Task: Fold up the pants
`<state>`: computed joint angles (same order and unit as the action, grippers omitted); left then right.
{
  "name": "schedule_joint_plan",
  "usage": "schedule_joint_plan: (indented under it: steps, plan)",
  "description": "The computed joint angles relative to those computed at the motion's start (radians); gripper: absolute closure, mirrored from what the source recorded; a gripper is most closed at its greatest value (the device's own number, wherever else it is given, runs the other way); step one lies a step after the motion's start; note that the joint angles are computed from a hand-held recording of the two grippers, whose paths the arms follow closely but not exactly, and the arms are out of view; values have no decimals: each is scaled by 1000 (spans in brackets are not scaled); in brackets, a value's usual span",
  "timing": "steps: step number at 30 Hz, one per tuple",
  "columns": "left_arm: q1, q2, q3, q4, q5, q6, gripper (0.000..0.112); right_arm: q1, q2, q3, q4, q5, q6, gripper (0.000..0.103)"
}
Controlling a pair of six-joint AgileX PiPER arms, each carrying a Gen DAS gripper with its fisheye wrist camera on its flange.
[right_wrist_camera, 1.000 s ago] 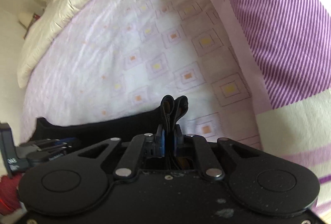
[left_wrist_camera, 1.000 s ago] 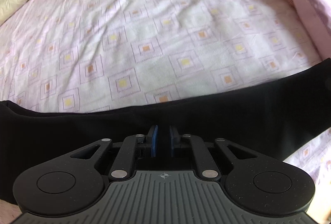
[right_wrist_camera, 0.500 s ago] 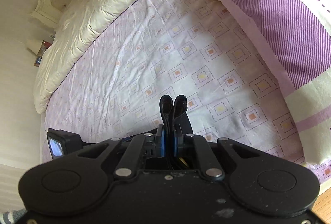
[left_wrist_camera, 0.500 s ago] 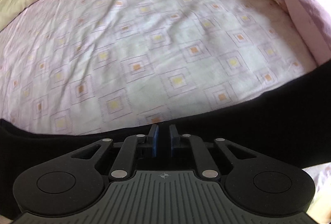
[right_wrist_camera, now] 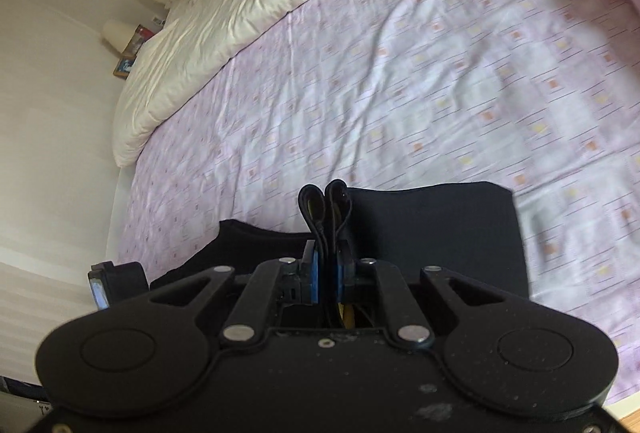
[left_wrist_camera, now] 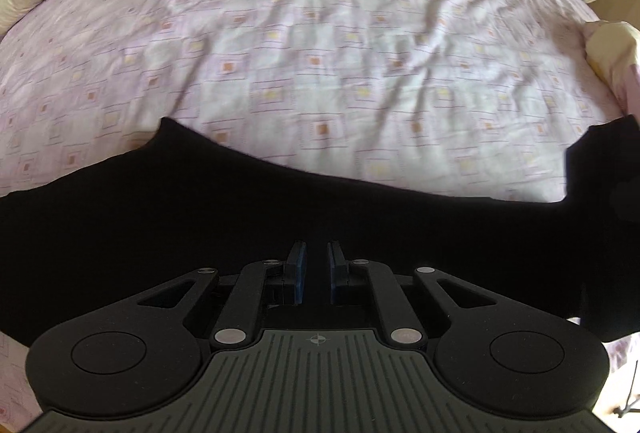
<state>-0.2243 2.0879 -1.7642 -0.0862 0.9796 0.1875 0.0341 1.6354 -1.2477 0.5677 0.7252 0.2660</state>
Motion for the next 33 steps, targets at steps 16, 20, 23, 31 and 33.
schedule_joint_plan:
  steps: [16,20,23,31,33]
  plan:
    - [187,-13,-8,-41,53,168,102,329,355,-154,-355,-165,403,83]
    - [165,-37,-1,-59,59,161,102,321,335,-125,-281,-195,316,72]
    - [141,-71,16,-95,48,152,102,298,248,-70,-207,-215,192,72]
    - [0,-91,27,-126,22,94,102,159,-23,184,-227,-257,158,68]
    - [-40,-68,11,-116,27,65,102,115,-48,214,-318,-226,215,69]
